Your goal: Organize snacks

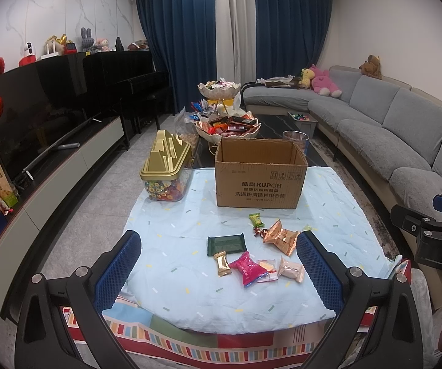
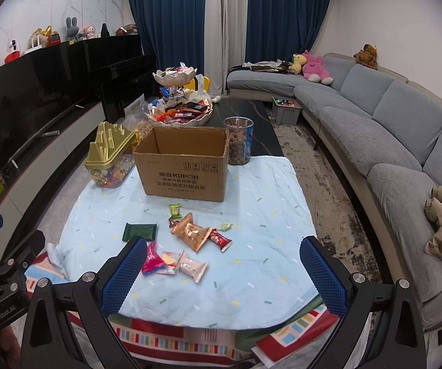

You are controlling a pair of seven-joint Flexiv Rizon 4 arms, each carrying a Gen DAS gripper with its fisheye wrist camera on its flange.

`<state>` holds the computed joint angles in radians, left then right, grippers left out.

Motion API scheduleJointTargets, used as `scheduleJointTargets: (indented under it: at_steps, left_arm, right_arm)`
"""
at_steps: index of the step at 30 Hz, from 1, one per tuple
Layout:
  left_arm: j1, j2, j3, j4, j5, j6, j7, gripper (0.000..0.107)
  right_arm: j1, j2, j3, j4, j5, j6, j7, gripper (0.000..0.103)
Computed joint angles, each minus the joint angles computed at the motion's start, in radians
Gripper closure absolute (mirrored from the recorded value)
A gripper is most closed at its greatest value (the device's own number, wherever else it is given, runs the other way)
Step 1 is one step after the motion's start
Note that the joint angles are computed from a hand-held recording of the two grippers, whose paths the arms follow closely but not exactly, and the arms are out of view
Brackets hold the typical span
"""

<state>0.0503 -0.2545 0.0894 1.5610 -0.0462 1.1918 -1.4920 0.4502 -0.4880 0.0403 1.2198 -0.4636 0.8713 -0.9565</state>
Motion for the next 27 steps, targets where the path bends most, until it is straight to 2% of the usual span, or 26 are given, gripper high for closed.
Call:
scheduleJointTargets:
  at_steps: [5,12,27]
  left_arm:
    - [-0.001,-0.001,-0.002,0.0,0.0,-0.005,0.0,0.004]
    - [-0.004,-0.017,-0.001,-0.008,0.007,-0.019,-0.009,0.004]
    - [-0.003,-0.122,0.004,-0.069,0.019,-0.037,-0.012,0.006]
  right_arm:
    - [0.002,-0.011,0.003,-0.026,0.012,-0.023,-0.01,0.002]
    - [-0.002,-0.031,0.001,-0.016,0.016,0.002,-0.018,0.002]
    - [0.006,-0.109,-0.006,-0.081,0.027,-0.006,-0.095,0.002]
